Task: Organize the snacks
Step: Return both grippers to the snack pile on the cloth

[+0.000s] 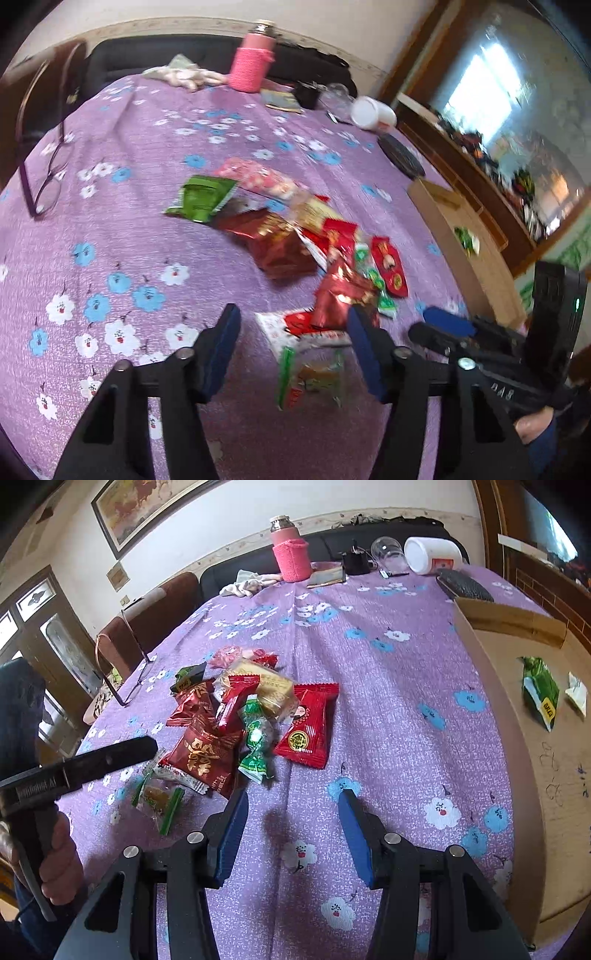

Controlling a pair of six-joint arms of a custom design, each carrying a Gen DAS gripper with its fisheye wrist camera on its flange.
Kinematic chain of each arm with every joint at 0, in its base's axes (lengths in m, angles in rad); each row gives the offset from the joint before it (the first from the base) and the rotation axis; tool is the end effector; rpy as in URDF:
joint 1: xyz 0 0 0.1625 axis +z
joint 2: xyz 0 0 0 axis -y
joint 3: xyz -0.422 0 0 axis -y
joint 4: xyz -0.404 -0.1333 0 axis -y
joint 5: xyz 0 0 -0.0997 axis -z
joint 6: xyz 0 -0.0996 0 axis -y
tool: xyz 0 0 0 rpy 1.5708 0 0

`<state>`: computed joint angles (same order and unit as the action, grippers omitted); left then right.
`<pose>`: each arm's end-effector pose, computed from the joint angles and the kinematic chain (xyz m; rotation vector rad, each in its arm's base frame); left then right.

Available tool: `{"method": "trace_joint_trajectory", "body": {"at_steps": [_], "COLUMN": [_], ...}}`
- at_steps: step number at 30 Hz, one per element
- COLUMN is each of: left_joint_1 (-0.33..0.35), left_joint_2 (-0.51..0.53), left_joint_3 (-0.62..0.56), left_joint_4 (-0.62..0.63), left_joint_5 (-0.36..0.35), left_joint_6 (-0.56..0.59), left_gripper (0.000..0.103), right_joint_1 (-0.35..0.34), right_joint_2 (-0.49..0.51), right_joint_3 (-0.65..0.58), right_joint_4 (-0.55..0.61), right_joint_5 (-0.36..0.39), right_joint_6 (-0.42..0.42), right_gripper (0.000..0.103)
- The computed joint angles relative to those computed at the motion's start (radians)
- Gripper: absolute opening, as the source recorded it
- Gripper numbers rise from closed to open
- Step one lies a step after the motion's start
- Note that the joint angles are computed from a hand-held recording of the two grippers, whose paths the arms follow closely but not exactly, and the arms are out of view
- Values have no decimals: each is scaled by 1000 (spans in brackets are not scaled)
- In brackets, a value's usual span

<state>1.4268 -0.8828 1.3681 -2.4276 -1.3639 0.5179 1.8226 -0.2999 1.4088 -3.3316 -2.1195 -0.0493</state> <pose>0.0440 -0.7679 0.2454 0.8686 2.6982 -0.4686 0.2567 -0.6712 -0.0816 0.1407 -2.5240 0.9179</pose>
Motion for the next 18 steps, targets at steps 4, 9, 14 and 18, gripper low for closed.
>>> {"method": "trace_joint_trajectory", "body": {"at_steps": [4,9,14,18], "left_joint_1": [-7,-12,-24,-37], "left_joint_2": [-20,-27,-21,-23], "left_joint_3": [20,56,93,144], "left_joint_4": [28,12,-33,-136], "left_joint_5": [19,73,118,162], "left_joint_6": [11,33,85,149], "left_gripper": [55,73,70,42], "right_joint_1": [3,11,12,14], "right_joint_2": [3,11,12,11], "right_joint_3": [1,-8,-6,-4], "right_joint_4": [-8,-15,-32,-34], "right_joint_5": [-5,-14,-18,-20], "right_joint_6": [-12,-40,-46,-53], "right_gripper": [55,55,55,55]}}
